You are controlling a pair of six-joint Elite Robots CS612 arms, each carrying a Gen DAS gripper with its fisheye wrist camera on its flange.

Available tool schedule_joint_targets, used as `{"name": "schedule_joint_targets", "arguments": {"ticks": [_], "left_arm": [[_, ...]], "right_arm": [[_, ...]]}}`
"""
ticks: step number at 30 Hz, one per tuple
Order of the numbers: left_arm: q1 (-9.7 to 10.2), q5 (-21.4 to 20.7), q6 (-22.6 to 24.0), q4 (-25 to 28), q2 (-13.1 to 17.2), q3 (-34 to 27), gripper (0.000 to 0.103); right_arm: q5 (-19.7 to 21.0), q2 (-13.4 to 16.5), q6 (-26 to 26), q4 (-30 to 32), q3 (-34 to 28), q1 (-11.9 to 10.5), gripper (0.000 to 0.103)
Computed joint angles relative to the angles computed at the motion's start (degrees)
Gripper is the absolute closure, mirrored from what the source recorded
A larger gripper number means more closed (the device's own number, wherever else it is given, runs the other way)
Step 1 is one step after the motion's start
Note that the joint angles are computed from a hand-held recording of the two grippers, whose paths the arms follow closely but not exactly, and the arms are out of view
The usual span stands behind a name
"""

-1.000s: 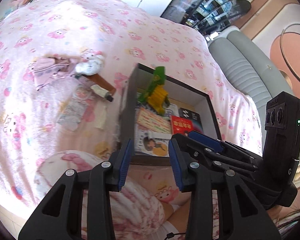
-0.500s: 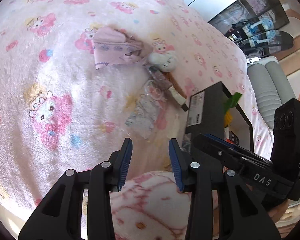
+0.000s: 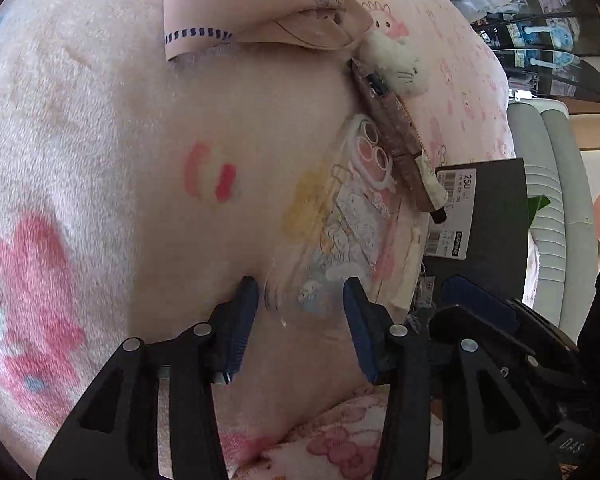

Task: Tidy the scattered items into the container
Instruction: 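Grasp the clear phone case with the left tool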

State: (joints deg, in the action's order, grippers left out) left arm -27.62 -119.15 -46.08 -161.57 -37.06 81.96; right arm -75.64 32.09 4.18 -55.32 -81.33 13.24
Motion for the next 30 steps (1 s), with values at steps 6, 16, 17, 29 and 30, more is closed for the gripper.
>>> {"name": "schedule_joint_targets", "arguments": {"ticks": [6, 16, 17, 29, 30], "left_arm": [[0.56, -3.3, -3.3, -5.9, 2.1, -1.2, 0.076], [-0.02, 3.3, -8.1, -22.3, -5.5, 13.0, 0.093], [0.17, 3.6, -9.0, -22.9, -6.0, 14.3, 0.092], [-1.1, 12.7, -22.5, -27.2, -8.7, 23.3, 0.063], [-1.26, 12.3, -22.3, -28.2, -8.2, 23.1, 0.064]], "right_arm": [[-0.2, 0.1, 1.3, -0.5, 0.1, -0.1, 0.061], [1.0, 0.5, 0.7, 1.2, -1.3, -0.3, 0.061], [0.9, 0.3, 0.2, 1.1, -1.3, -0.2, 0.061], [0.9, -2.6, -3.6, -2.3, 8.2, 1.0, 0.06], [0.9, -2.8, -4.1, -2.5, 9.2, 1.1, 0.06]]}}
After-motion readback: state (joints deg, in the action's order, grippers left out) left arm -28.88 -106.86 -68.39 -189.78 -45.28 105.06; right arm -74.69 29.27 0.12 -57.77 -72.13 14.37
